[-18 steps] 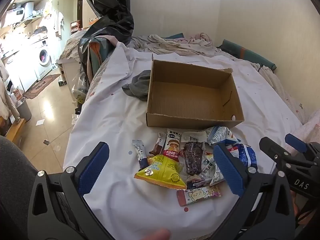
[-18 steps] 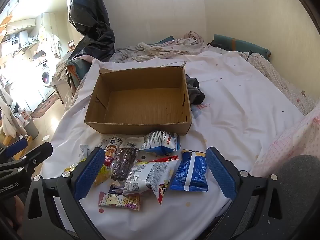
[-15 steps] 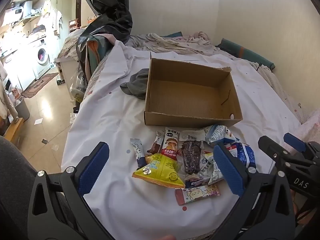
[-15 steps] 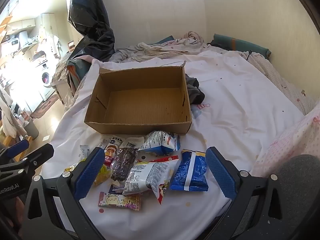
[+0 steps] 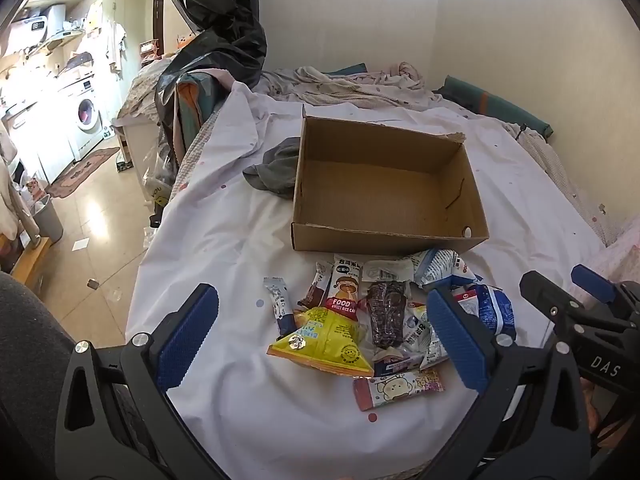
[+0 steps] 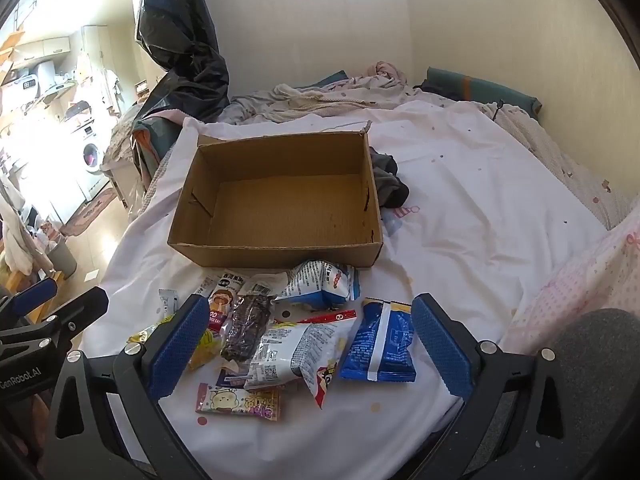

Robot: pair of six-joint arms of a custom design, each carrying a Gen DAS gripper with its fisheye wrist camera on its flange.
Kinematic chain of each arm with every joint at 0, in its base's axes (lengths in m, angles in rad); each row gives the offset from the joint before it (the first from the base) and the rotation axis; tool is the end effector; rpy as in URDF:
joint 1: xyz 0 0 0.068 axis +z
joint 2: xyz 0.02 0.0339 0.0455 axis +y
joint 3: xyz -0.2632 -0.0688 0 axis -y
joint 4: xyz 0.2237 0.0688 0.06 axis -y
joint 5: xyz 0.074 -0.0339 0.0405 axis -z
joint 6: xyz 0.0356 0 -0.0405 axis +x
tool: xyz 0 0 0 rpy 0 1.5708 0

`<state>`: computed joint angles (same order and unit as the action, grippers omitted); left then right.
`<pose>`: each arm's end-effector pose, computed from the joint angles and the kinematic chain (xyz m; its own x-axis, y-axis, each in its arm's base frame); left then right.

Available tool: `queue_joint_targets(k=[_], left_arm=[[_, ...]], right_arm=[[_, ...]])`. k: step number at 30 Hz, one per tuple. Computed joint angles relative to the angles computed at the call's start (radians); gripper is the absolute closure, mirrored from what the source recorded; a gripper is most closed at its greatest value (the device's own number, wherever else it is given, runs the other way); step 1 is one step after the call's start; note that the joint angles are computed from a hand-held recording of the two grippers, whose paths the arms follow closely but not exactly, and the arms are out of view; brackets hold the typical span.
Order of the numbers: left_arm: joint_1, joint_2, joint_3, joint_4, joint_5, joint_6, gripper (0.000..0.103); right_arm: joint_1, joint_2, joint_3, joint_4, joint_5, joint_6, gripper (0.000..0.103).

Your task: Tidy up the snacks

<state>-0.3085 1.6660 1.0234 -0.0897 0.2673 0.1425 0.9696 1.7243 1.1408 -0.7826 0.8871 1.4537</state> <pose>0.3217 -0.1124 0.2171 -0.5624 0.3230 -0.7612 0.5656 0.8218 -0.0692 0.1922 0.2315 0.2060 -0.4935 0.3896 -0.7776 0.4996 0.8588 0.1132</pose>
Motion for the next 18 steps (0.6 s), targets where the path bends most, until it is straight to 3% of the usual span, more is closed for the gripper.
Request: queue_joint_targets(k=[18], left_arm=[[0.005, -0.002, -0.001, 0.001, 0.004, -0.003, 0.000]], right_arm=[[0.000, -0.003, -0.002, 0.002, 0.001, 0.000, 0.000]])
